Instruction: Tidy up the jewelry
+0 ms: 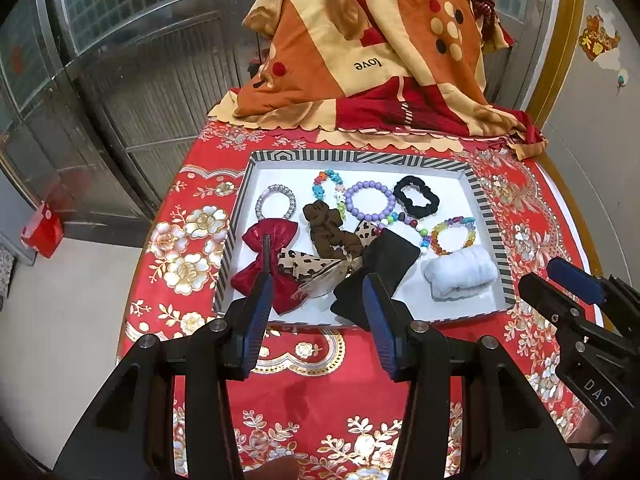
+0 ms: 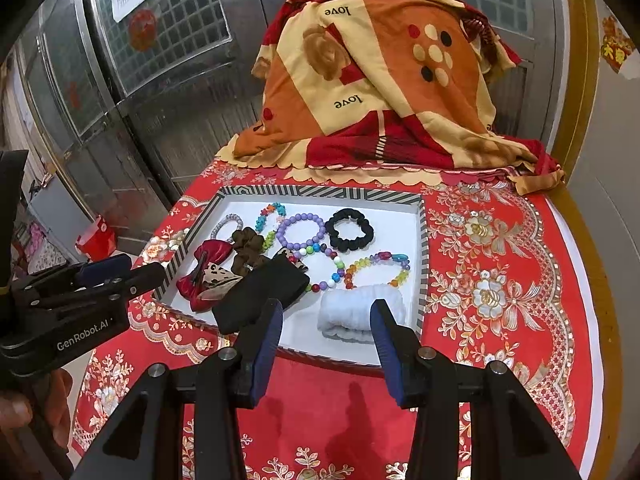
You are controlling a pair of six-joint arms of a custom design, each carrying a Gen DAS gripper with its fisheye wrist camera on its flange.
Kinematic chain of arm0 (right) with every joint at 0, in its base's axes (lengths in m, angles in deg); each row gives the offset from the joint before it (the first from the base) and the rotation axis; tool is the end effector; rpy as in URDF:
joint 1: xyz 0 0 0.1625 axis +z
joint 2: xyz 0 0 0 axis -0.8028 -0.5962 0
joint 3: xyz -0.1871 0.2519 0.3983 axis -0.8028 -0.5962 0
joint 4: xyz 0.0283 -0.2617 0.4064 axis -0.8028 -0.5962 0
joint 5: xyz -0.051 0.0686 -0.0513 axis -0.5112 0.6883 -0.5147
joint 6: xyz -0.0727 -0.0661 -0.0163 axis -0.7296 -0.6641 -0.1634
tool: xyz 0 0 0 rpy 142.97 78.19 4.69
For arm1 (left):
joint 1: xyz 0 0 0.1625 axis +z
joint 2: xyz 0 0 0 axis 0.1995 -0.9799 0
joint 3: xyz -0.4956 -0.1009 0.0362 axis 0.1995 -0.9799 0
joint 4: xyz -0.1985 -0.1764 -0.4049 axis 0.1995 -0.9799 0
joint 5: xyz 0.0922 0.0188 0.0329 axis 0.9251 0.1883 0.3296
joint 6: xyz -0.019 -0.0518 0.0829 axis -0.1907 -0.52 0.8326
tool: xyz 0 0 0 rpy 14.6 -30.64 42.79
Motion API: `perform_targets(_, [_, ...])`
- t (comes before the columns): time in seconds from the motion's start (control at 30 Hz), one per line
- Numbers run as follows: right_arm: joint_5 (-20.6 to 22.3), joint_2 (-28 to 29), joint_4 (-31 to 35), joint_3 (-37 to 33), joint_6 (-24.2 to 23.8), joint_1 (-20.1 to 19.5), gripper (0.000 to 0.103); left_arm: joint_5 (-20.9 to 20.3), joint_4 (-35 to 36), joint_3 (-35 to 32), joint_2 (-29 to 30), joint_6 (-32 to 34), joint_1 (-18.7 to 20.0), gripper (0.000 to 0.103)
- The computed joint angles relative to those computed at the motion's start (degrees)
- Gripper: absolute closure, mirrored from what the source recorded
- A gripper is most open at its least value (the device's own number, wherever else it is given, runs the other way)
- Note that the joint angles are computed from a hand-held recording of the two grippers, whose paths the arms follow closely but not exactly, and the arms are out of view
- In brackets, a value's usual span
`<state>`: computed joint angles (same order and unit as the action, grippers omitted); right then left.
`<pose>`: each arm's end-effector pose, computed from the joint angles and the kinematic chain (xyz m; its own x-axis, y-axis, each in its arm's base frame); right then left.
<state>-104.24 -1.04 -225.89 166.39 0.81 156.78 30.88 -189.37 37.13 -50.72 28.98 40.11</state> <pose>0.2643 -0.7184 0.2015 -0.7718 -0.3413 0.5365 -0.5544 0.7744 -0.3049 -0.2716 -0.6949 0.1926 -0.6924 -0.1602 -0.7035 0.3106 0.8139 -0.4911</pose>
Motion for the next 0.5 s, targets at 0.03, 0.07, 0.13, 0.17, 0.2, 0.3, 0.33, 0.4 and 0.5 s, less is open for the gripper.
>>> perform_targets(0.03, [-0.04, 0.02, -0.06, 0.02, -0.04, 0.00, 0.059, 0.05, -0.01, -0.12, 0.20, -0.04, 0.01, 0.057])
perform_targets(0.07, [0.01, 0.01, 0.00, 0.00, 0.04, 0.00, 0.059, 0.02, -0.09, -0.06, 0.13, 0.04, 0.04, 0.057])
perform_targets(0.13, [0.07, -0.02, 0.16, 0.00, 0.16, -0.03, 0.059, 0.03, 0.01, -0.12, 0.19, 0.12, 0.02, 0.057])
perform_targets(0.17, [0.05, 0.00, 0.12, 0.02, 0.13, -0.07, 0.059, 0.03, 0.01, -0.12, 0.19, 0.12, 0.02, 0.057])
perform_targets(0.2, [0.04, 0.01, 0.07, 0.01, 0.08, -0.04, 0.059, 0.01, -0.03, -0.10, 0.17, 0.14, 0.02, 0.057])
perform_targets(0.3, [0.03, 0.01, 0.09, 0.00, 0.05, -0.02, 0.059, 0.01, -0.08, -0.09, 0.18, 0.11, 0.02, 0.057])
perform_targets(0.33, [-0.01, 0.02, 0.12, -0.02, 0.05, -0.01, 0.059, -0.01, -0.11, -0.07, 0.15, 0.12, 0.03, 0.057])
perform_targets(0.4, [0.02, 0.01, 0.25, -0.07, 0.17, 0.03, 0.059, -0.11, -0.06, -0.04, 0.09, 0.06, 0.06, 0.057])
perform_targets(0.5, [0.03, 0.09, 0.08, 0.14, -0.03, -0.18, 0.059, -0.02, -0.08, -0.08, 0.18, 0.20, 0.02, 0.057])
